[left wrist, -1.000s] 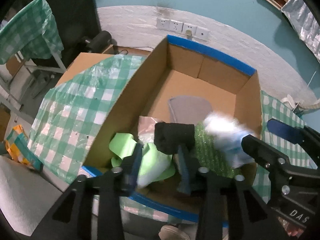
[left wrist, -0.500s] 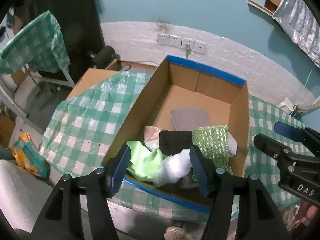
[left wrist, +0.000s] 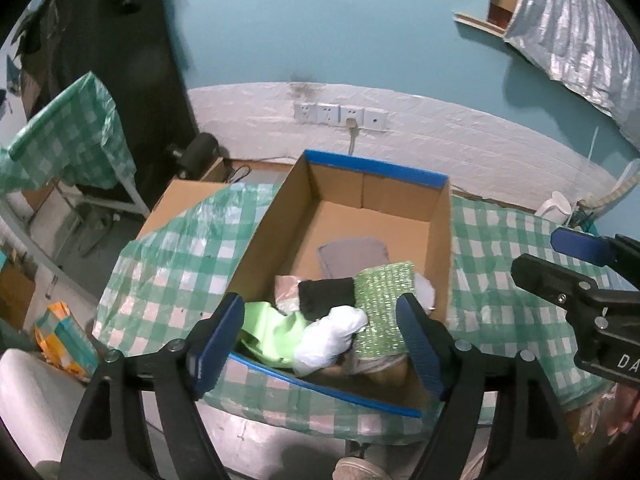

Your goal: Organize soft objects

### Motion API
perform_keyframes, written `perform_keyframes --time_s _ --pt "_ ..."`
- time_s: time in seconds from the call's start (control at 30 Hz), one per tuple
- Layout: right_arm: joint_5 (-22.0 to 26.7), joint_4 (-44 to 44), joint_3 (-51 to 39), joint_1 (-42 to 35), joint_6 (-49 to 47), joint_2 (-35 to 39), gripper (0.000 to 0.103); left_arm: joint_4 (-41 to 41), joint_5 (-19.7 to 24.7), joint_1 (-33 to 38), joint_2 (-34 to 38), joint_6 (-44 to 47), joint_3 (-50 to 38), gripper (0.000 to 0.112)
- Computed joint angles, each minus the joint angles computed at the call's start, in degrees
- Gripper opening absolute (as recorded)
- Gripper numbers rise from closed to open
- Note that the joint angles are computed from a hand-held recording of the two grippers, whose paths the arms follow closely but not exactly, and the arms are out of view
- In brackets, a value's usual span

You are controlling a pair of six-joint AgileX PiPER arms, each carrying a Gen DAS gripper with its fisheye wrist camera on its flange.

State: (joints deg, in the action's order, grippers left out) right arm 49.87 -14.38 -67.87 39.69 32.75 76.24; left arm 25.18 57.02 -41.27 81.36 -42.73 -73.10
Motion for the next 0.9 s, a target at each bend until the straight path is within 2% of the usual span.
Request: perform_keyframes --time_s 0.17,0.23,0.3,0.9 --pt "-0.2 -0.3 1.9 -0.5 0.5 -3.1 0.069 1.6 1.4 -3.3 0.6 -1.0 -2.0 0.083" --pt "-0.1 -1.0 2.7 -0.3 0.9 -4.1 0.069 2.0 1.5 -4.5 0.6 -1.6 -2.4 0.089" --pt "0.2 -2.4 3.5 0.0 1.7 -4.8 0.069 3.8 1.4 -5.9 0.7 -3.5 -2.5 0.090" --pt "-0.5 -3.6 9.4 -3.6 1.4 -11.1 0.069 7.3 5.6 -9.8 3.5 -7.9 -5.7 0.090"
